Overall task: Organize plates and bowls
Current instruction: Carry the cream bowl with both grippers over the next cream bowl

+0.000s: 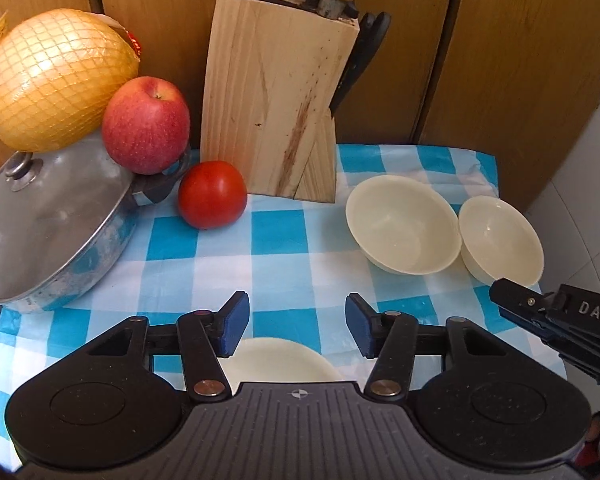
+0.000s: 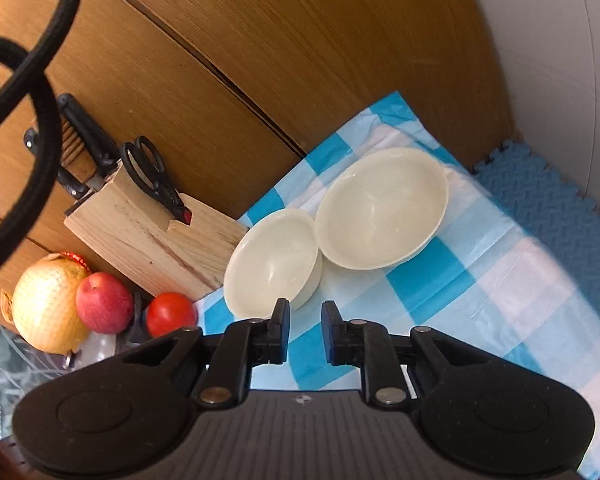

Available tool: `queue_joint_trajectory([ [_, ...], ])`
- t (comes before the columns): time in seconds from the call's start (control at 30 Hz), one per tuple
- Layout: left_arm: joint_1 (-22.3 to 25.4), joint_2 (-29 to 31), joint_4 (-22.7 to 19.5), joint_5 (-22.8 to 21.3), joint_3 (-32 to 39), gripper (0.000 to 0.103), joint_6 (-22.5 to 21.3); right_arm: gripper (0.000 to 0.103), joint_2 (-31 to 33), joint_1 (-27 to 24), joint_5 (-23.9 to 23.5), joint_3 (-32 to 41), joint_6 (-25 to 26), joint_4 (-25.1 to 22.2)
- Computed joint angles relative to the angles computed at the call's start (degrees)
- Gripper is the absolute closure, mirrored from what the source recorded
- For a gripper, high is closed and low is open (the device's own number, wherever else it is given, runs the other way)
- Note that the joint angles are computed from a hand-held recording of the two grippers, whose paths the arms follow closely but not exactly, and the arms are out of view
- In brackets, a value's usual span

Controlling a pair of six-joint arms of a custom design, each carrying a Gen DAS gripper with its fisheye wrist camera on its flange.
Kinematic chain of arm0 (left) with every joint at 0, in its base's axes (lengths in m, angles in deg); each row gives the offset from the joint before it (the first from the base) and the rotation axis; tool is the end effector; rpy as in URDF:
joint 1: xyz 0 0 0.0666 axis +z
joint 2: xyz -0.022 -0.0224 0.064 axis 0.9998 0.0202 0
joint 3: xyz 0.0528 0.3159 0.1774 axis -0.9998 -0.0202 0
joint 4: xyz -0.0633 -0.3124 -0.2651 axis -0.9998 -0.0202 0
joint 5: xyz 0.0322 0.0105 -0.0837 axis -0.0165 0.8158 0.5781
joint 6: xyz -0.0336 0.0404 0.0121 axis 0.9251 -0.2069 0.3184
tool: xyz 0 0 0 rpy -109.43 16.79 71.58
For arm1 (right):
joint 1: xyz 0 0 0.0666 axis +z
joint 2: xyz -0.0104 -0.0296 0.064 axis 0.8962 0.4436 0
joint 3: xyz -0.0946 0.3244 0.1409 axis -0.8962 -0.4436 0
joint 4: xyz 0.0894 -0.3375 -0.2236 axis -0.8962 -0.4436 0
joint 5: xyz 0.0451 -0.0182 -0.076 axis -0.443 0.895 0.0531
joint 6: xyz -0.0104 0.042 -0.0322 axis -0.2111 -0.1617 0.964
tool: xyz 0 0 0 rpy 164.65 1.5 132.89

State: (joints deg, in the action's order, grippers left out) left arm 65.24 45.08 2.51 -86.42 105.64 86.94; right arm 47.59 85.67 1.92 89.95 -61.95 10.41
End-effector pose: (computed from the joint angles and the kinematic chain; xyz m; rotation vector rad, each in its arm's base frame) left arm 0.3335 -0.1334 0.5241 -0.2867 2.5452 0.0944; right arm 0.3567 0.1523 0.4662 0.3483 2.3810 0.8451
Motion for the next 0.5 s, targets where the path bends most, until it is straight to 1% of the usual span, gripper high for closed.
queue_joint_trajectory([
  [0.07, 1.42, 0.93, 1.12, 1.57, -0.01, 0.043, 0.09, 0.084, 0.60, 0.60, 0.49, 0.02, -0.15, 0.83],
  [0.17, 3.77, 2.34, 3.26, 5.16, 0.02, 0.043, 0.78, 0.084, 1.96, 1.47, 1.44, 0.61, -0.06, 1.28],
  [0.27, 5.06, 4.01, 5.29, 7.37, 0.29, 0.042, 0.71, 0.083, 3.55, 1.38, 1.11, 1.24, -0.52, 2.02],
  [0.37, 5.47, 5.76, 7.20, 8.18, 0.70, 0.040, -0.25, 0.083, 4.99, 1.30, 1.12, 1.80, -1.73, 2.76],
  [0.5, 5.46, 8.40, 8.45, 8.53, 1.51, 0.038, -0.84, 0.082, 6.86, 0.99, -0.07, 2.16, -4.04, 4.30],
])
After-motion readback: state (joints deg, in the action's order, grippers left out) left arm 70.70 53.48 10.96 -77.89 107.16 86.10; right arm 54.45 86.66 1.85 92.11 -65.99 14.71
